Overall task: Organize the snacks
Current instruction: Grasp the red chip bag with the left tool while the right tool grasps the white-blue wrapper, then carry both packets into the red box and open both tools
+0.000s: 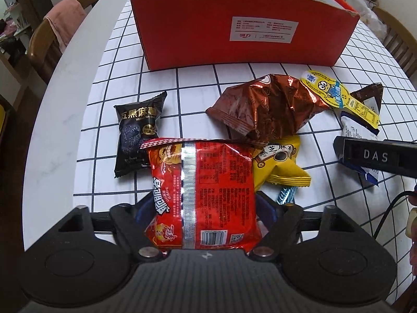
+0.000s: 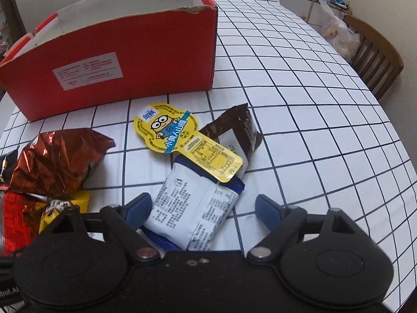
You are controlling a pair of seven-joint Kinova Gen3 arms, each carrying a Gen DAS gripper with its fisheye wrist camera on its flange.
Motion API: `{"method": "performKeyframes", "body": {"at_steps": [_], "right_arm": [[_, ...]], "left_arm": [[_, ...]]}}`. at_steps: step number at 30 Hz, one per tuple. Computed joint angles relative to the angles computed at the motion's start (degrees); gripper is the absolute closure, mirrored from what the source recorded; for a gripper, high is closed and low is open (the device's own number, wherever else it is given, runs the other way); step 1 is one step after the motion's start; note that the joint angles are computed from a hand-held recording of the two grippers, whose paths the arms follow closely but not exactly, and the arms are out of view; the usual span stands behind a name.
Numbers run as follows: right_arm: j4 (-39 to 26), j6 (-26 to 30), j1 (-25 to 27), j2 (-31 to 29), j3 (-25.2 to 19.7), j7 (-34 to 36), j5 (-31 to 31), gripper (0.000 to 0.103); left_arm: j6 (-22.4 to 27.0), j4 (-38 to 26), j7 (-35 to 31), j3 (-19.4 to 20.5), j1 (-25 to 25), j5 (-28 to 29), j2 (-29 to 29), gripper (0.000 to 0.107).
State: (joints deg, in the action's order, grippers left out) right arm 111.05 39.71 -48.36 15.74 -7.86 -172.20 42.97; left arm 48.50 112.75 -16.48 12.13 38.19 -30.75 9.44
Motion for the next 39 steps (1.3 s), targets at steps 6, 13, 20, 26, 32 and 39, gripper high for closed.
{"method": "performKeyframes", "body": {"at_steps": [6,13,20,26,32,39], "right_arm": [[4.2,-1.9,-0.9,-2.4,-0.3,-4.1,4.4,0.030],[9.1,-5.6,0.7,-5.5,-2.0,-8.0,9.9,0.052],[12.6,-7.7,3.1,-8.5,-4.1,-9.1,9.7,0.057],[14.5,-9.0,5.0,-12.1,-6.1,-8.2,8.2,0.057],[15.2,-10.2,7.7,-16.2,-8.7,-4.6,5.6,0.057],[12.8,-11.6,11.7,-18.8,-10.2,5.0,-0.4,0.057]], "left_arm": [[-0.6,0.9,1.2,0.1,0.1,-0.4,-0.7,0.033],[-1.2,2.2,2.2,0.7,-0.5,0.2,-2.1,0.035],[-2.3,3.9,2.8,1.8,-1.2,1.3,-4.4,0.035],[-1.8,5.1,3.4,3.6,-2.0,2.2,-7.1,0.035],[0.0,5.2,4.2,5.3,-3.1,2.8,-9.6,0.035],[2.5,2.7,1.3,6.5,-4.9,2.7,-11.7,0.035]]}}
